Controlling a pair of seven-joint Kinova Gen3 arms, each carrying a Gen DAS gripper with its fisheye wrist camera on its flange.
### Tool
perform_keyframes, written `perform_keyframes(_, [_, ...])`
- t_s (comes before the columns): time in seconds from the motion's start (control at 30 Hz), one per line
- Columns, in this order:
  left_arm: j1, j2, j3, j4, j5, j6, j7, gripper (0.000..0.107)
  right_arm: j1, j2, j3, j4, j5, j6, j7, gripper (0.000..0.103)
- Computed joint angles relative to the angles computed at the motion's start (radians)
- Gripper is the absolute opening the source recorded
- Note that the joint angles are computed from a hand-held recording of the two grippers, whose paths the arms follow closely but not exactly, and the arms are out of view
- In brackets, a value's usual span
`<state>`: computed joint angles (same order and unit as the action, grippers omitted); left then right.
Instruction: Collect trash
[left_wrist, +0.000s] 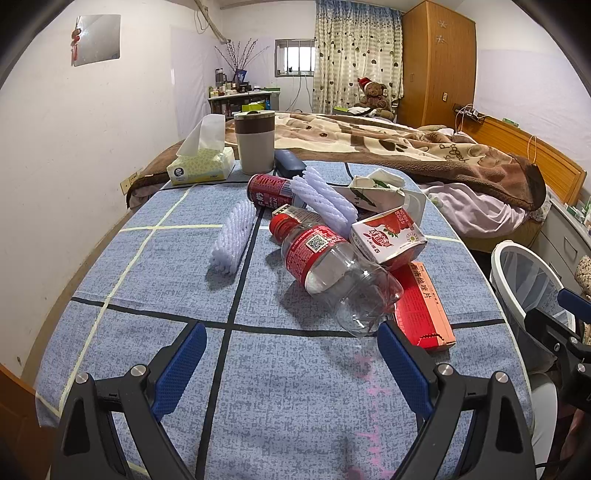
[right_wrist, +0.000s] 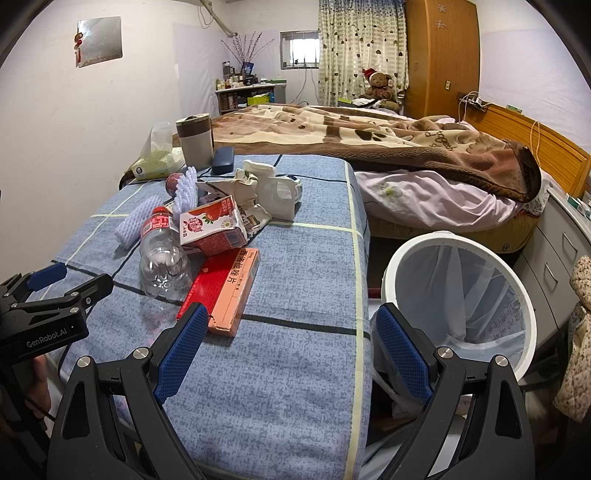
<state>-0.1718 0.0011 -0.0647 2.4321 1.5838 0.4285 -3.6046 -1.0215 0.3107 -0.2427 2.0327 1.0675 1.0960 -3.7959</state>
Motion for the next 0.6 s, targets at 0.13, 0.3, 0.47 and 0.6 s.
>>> perform_keyframes(0.13, [0.000, 0.000, 0.000, 0.000, -0.001, 0.000, 0.002, 0.095, 0.000, 0.000, 0.000, 0.000, 0.001, 0.000, -0.001, 0.094])
perform_keyframes(0.3, [0.001, -0.001, 0.000, 0.000, -0.001, -0.001, 0.003, 0.095, -0.002, -0.002, -0.002, -0.004, -0.003, 0.005, 0.004, 0.094])
perform_keyframes(0.47, [0.001, 0.000, 0.000, -0.001, -0.002, 0.000, 0.003, 0.095, -0.002, 0.001, 0.000, -0.001, -0.001, 0.002, 0.000, 0.094])
perform_keyframes(0.6, [0.001, -0.001, 0.000, 0.000, -0.003, -0.001, 0.005, 0.095, 0.000, 0.002, 0.001, 0.001, 0.003, -0.002, -0.003, 0.094])
